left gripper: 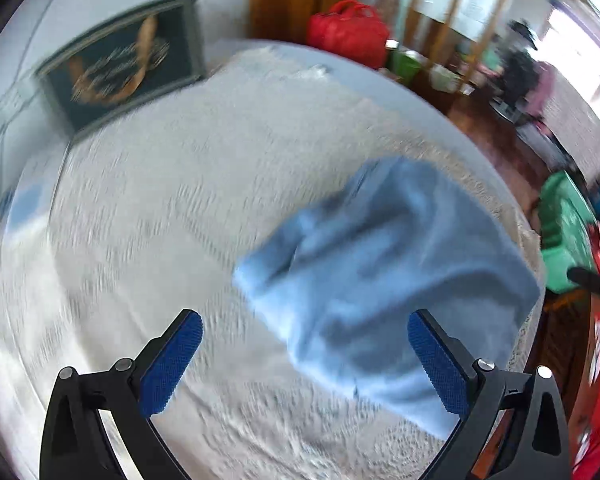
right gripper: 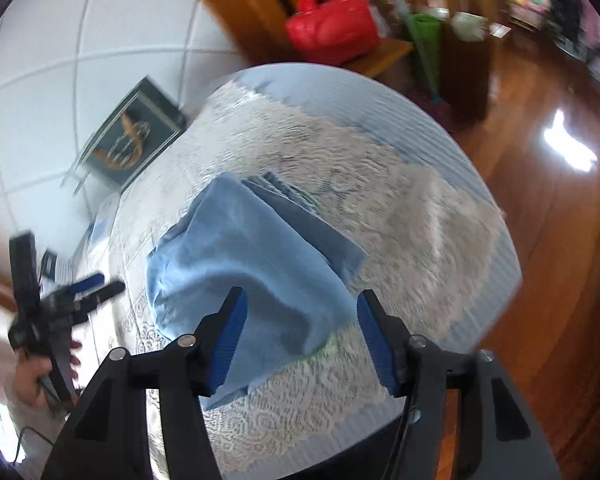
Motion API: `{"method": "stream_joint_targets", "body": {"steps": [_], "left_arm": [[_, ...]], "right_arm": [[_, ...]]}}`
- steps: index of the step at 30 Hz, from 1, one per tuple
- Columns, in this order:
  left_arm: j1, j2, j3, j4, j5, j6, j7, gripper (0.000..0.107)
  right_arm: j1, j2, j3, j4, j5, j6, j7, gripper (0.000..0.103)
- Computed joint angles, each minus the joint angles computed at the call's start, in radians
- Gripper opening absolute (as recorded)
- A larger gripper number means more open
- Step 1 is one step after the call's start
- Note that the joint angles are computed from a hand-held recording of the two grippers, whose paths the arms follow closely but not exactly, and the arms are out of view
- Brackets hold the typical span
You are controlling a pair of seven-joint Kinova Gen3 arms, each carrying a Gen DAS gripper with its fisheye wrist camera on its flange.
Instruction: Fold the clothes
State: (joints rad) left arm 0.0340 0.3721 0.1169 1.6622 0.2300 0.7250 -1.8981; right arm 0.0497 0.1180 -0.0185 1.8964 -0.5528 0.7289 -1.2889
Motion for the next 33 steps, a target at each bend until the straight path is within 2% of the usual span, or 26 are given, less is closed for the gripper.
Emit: {"method": "stream_joint_targets", "body": {"steps": [3,6,8,10,14,16,19,22,26,33], "left_arm": [[0.121,-0.027,-0.126,0.093,-0.002,-0.081,0.122,0.103],[0.260,-0.032,-0.251,0.152,0.016,-0.150,0.244,0.103],[0.352,-0.030,-0.326,0.173,0.032,-0.177,0.325,0.103],[0.445,-0.023,-0.406,0.178,0.035,-0.179,0.407,0.103],[0.616,0.022,-0.568,0.142,0.037,-0.127,0.569,0.103],[0.633,0.029,-0.569,0.136,0.025,-0.129,0.640,0.103],[0.589,0.059,-0.488,0.105,-0.051,-0.113,0.746,0.103],[0.552,0.121,-0.438,0.064,-0.055,-0.082,0.784,0.103],[0.646,0.156,-0.491,0.040,-0.143,-0.074,0.901,0.103],[0.669,0.130,-0.483,0.084,-0.209,-0.139,0.990,0.103]], "right_arm": [[0.073,0.113,-0.072,-0.119,0.001,0.084,0.122,0.057],[0.053,0.227,-0.050,-0.254,0.005,0.177,0.231,0.057],[0.068,0.298,-0.069,-0.346,0.023,0.245,0.285,0.057],[0.079,0.363,-0.085,-0.432,0.041,0.313,0.325,0.057],[0.078,0.458,-0.104,-0.572,0.069,0.425,0.352,0.057],[0.077,0.486,-0.117,-0.615,0.067,0.453,0.368,0.058],[0.063,0.523,-0.125,-0.657,0.072,0.470,0.375,0.061],[0.039,0.557,-0.126,-0.683,0.090,0.490,0.366,0.066],[0.019,0.564,-0.131,-0.659,0.122,0.451,0.391,0.070],[0.028,0.544,-0.129,-0.615,0.122,0.404,0.407,0.072]]}}
